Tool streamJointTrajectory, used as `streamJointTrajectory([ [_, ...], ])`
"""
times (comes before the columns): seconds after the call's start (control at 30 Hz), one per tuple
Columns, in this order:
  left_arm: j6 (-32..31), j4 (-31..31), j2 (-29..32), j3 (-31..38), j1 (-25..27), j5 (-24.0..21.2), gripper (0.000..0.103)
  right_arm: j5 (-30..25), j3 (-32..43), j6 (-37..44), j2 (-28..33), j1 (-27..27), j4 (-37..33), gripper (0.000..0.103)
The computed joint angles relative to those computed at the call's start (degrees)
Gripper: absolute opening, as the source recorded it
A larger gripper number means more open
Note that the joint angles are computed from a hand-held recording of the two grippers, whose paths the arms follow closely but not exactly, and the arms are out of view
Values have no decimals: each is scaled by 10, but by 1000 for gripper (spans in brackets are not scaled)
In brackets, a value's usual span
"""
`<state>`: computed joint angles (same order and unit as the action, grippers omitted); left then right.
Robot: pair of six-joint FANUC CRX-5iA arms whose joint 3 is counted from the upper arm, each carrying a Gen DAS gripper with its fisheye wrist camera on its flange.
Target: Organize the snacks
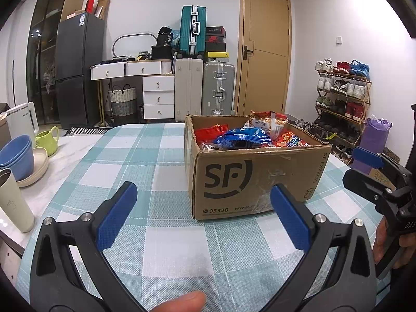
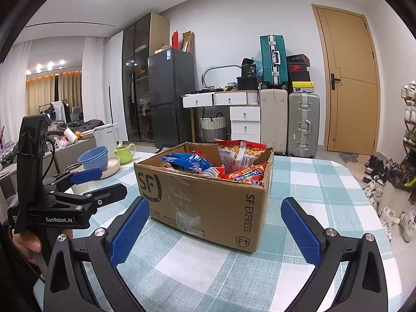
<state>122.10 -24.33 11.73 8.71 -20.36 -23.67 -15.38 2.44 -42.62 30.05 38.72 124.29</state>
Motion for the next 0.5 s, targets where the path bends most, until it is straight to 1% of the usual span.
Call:
streamJointTrajectory([
  [0.5,2,5,-2,-5,4,3,102,5,-1,-6,-1,-2,7,103],
])
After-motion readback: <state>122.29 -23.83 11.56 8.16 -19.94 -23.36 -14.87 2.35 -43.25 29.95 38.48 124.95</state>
